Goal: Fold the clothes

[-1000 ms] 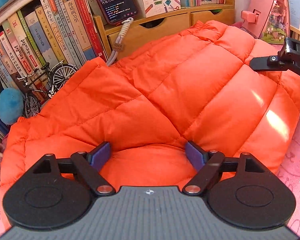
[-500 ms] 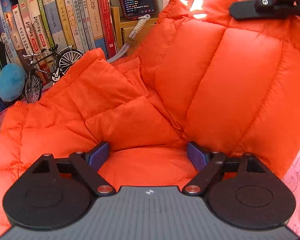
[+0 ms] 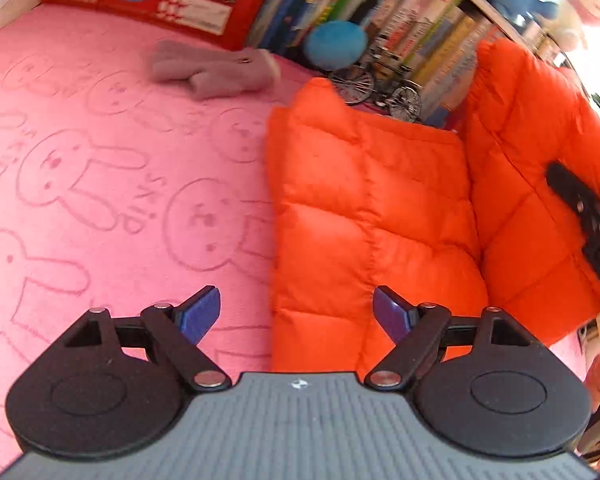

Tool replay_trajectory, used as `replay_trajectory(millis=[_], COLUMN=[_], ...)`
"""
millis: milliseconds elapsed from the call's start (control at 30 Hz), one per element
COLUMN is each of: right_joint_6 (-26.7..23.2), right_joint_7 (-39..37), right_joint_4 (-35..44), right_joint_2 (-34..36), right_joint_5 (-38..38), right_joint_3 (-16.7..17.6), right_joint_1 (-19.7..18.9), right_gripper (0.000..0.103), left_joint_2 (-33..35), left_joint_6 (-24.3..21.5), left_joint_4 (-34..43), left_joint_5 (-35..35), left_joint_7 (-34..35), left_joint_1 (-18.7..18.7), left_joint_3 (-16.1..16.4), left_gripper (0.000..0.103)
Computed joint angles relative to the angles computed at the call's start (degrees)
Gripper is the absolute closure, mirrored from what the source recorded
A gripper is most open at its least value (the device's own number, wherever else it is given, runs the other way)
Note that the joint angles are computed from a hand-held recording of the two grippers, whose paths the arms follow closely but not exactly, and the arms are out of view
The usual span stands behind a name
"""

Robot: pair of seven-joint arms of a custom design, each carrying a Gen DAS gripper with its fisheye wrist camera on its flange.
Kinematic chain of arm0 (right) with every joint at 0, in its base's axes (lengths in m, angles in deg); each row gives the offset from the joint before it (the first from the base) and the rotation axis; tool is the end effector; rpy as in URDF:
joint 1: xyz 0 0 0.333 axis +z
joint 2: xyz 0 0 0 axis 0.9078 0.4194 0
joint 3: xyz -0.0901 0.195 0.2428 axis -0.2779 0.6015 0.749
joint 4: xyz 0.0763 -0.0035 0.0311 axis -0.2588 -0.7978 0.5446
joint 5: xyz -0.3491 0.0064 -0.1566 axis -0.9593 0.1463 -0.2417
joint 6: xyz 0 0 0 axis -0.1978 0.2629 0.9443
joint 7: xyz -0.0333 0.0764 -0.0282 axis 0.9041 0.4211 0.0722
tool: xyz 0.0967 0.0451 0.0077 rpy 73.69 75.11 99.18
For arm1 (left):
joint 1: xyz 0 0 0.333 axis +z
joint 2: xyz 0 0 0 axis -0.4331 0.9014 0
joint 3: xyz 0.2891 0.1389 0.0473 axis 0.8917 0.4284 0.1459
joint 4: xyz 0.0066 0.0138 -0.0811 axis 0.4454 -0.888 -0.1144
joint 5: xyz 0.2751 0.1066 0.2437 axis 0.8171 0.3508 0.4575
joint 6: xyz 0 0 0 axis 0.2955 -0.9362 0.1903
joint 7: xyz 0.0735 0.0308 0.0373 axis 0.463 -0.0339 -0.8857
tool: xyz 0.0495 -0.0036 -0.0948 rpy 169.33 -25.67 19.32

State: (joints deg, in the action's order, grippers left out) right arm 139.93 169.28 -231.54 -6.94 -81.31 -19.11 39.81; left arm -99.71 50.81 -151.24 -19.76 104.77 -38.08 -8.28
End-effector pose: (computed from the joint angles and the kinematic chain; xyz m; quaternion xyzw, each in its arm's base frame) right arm 0.3549 0.1429 0.5804 -0.6163 0.5497 -0.4897 0.2796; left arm 0.4620 -0.1198 0.5289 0.6219 -0.7081 0.3323 0.0368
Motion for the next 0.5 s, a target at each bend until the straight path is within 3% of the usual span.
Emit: replay_trajectory(millis=[133, 233, 333, 433, 467, 500], right_joint_6=[4.5, 7.8, 10.8, 13.5, 14.1, 14.5], right_joint_7=[-2.3, -5.3, -8.7, -11.9, -12.8, -13.7], right_joint_4=[-0.8, -1.4, -1.6, -1.9, -1.9, -1.9], right_joint_2=[-2.5, -3.8, -4.7, -5.0, -5.2, -5.3], right_joint_5=[-4.5, -5.4, -5.9, -5.7, -5.5, -5.2], right_joint_3=[9.2, 14.3, 19.0, 22.3, 23.3, 24.1], right_joint_1=[-4.4, -6.7, -9.0, -10.6, -11.0, -11.3], right_gripper=[0.069, 0.069, 0.068, 0.067, 0.067, 0.067], left_joint_2=[-2.0, -2.4, -1.7, 0.1, 1.0, 2.7], left_joint_6=[-4.0, -7.1, -7.3, -2.9, 0.5, 5.2], left_joint_4=[0.6, 3.1, 6.4, 9.4, 10.5, 11.4], left_joint_5=[-11.5, -16.9, -19.1, -18.5, -13.9, -5.2], left_joint_7=[3.2, 8.6, 13.7, 16.0, 13.5, 7.7], left_joint_1=[0.9, 1.5, 1.7, 1.6, 1.7, 3.4], left_joint_3=[5.5, 6.7, 5.3, 1.9, -0.2, -4.3], left_gripper=[0.02, 0.02, 0.014, 0.006, 0.006, 0.006])
